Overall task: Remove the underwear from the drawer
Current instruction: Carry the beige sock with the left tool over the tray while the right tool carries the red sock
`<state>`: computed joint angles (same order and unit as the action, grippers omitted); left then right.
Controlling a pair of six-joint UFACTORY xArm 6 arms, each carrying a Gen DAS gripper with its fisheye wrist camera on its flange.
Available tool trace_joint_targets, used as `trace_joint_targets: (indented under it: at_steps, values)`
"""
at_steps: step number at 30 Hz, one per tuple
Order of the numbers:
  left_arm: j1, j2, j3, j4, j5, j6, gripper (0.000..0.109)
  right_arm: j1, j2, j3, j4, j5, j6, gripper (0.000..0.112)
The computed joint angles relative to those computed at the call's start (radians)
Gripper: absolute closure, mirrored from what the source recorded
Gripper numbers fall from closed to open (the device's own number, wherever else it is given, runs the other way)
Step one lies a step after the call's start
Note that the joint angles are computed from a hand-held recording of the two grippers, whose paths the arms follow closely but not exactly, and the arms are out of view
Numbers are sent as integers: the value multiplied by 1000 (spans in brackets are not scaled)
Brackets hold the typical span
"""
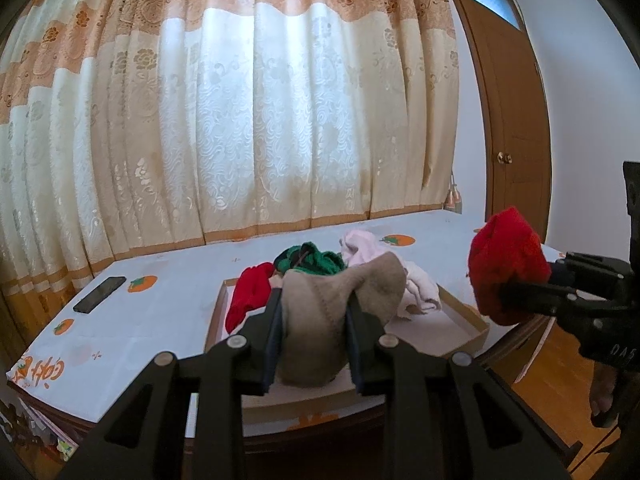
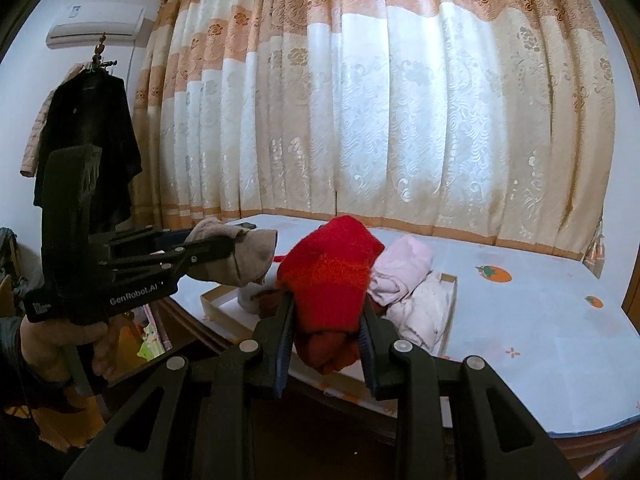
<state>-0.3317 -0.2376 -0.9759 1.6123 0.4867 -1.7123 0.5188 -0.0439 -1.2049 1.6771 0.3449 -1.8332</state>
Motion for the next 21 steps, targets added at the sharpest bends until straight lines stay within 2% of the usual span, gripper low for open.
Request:
trace_joint_targets:
  at_steps: [7, 21]
  values:
    - [9, 31, -33, 2, -8, 9, 82, -1, 21, -36, -28, -11, 28, 81]
    - [40, 113, -126, -31, -41, 66, 82, -8, 112, -145, -182, -29, 185, 81]
